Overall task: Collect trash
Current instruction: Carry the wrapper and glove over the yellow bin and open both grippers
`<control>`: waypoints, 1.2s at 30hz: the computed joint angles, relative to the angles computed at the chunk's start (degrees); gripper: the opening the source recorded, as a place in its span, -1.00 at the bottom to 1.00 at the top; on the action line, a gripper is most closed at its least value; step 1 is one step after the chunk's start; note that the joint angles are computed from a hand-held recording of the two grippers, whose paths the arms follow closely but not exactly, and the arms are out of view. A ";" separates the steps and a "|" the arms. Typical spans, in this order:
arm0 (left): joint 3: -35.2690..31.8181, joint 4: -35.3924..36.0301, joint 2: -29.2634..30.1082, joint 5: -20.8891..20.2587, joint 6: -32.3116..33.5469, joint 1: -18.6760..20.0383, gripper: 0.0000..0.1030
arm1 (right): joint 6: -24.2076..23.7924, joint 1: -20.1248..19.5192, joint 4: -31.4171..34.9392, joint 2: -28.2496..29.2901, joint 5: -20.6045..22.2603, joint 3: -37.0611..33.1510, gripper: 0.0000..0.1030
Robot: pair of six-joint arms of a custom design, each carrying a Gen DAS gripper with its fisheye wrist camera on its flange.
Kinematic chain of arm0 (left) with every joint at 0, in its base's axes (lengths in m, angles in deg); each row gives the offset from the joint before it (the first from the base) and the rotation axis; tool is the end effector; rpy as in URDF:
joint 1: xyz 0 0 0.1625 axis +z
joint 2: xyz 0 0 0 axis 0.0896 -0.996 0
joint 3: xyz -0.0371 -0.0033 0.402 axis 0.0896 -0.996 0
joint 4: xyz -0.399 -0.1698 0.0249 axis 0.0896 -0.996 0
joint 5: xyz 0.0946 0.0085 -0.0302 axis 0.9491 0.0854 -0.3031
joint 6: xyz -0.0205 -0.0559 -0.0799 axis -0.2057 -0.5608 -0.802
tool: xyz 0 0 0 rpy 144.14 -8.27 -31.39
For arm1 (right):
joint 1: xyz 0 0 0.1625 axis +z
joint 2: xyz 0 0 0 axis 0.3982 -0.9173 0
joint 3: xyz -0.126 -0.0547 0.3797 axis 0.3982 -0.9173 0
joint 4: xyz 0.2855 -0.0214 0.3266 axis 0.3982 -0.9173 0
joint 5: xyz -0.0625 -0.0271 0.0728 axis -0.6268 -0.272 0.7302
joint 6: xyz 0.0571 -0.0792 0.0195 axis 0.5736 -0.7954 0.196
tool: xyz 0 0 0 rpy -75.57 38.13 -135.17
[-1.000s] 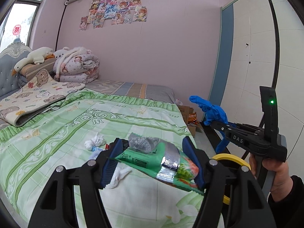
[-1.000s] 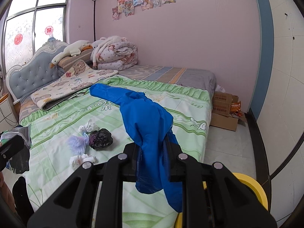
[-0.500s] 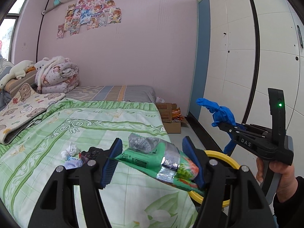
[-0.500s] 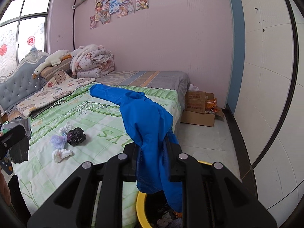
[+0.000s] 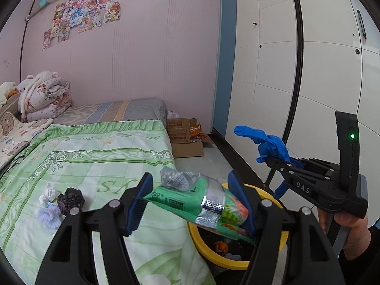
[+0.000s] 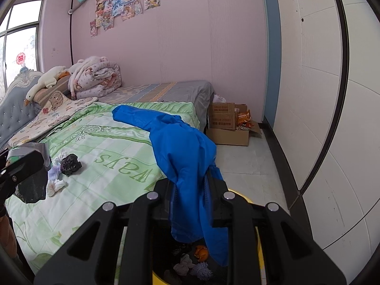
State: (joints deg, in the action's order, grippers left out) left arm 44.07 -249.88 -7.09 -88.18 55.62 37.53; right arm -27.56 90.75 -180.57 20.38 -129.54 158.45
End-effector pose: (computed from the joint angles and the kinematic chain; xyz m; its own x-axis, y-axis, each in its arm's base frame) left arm -0.1713 -0.4556 0.3822 -0.7408 0.0044 -0.6717 0.6058 0.4366 -0.6652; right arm 0.3552 -0.5592 0.1635 -0.6908 -0.4016 0.6013 -0.7195 0.4632 -0.5173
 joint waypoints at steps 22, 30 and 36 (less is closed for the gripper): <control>-8.49 3.54 14.64 -8.25 -3.66 9.19 0.22 | 1.17 -6.78 4.20 2.40 -0.76 -1.65 -0.63; -9.12 5.91 15.53 -7.91 -5.56 10.79 0.41 | 2.27 -7.86 6.18 4.21 -1.54 -3.20 -0.55; -8.91 5.90 15.34 -7.65 -5.91 11.20 0.65 | 2.19 -7.44 5.22 4.25 -2.19 -3.04 -0.23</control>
